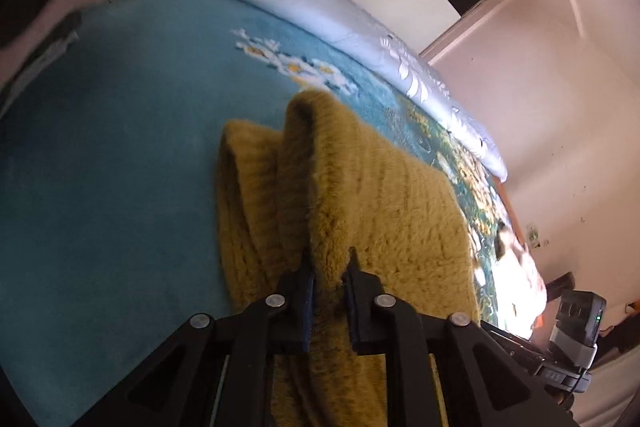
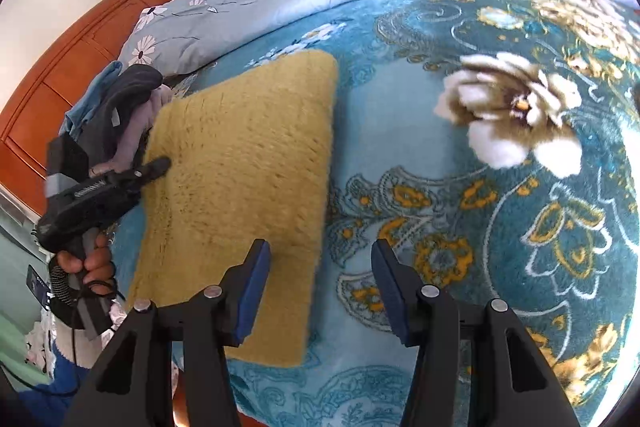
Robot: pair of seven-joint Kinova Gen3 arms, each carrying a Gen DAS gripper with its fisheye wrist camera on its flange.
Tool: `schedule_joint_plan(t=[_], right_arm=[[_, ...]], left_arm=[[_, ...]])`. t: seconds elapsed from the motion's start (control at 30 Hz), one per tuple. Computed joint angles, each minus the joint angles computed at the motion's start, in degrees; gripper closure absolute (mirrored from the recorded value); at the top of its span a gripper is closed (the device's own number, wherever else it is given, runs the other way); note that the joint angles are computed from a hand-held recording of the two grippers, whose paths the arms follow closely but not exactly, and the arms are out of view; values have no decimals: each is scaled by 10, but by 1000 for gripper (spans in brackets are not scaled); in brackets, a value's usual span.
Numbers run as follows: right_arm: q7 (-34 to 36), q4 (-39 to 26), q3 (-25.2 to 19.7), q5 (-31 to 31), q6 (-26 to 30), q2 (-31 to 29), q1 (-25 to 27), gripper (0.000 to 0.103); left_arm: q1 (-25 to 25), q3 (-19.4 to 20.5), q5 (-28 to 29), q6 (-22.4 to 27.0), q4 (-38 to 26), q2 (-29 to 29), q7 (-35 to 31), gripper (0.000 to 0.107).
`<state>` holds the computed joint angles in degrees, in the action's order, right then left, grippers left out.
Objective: Fold clothes
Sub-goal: 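Open the right gripper and press the folded sweater flat with the left gripper, then grasp the folded mustard sweater end with both grippers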
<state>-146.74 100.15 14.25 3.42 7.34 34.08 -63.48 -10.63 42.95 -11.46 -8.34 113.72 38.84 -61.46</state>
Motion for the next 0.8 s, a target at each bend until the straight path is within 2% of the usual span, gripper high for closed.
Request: schedule_joint_plan(t=[0.07,0.1,0.13,0.17,0.23,0.3,0.43,0.6,0.7,0.8], right_arm=[[1,1,-12,-4,-7,2,12,49],[3,2,-14,-5,-11,3,13,49],[4,4,-14,-7,-15,2,13,49],[6,8,-8,-9,-22,0,8,49],[11,15,2,-15,-36,-3,-2,49],[23,23,-5,-24,-57,-6,5,49],[53,15,-39,-51,-64,2,35,49],[83,13,-67,-78,-72,8,57,49],[98,15,-82,-91,-76,9,69,49],[114,11,-99,-99,-76,12,85,49]], left_arm=[[9,-6,-3,3,-5,-5,-5,87],[16,-13,-1,5,-7,-11,-7,78],[16,-14,-1,0,-6,-15,-9,64],[15,-15,-2,-6,-5,-19,-10,58],[10,-21,1,-35,3,-29,1,40],[19,-37,-6,-36,-10,-32,14,36],[32,-48,-17,44,-87,-7,-5,36],[-34,50,-28,87,-136,71,-67,36],[-39,71,-20,103,-147,88,-100,36],[-39,78,-6,84,-137,91,-128,38]])
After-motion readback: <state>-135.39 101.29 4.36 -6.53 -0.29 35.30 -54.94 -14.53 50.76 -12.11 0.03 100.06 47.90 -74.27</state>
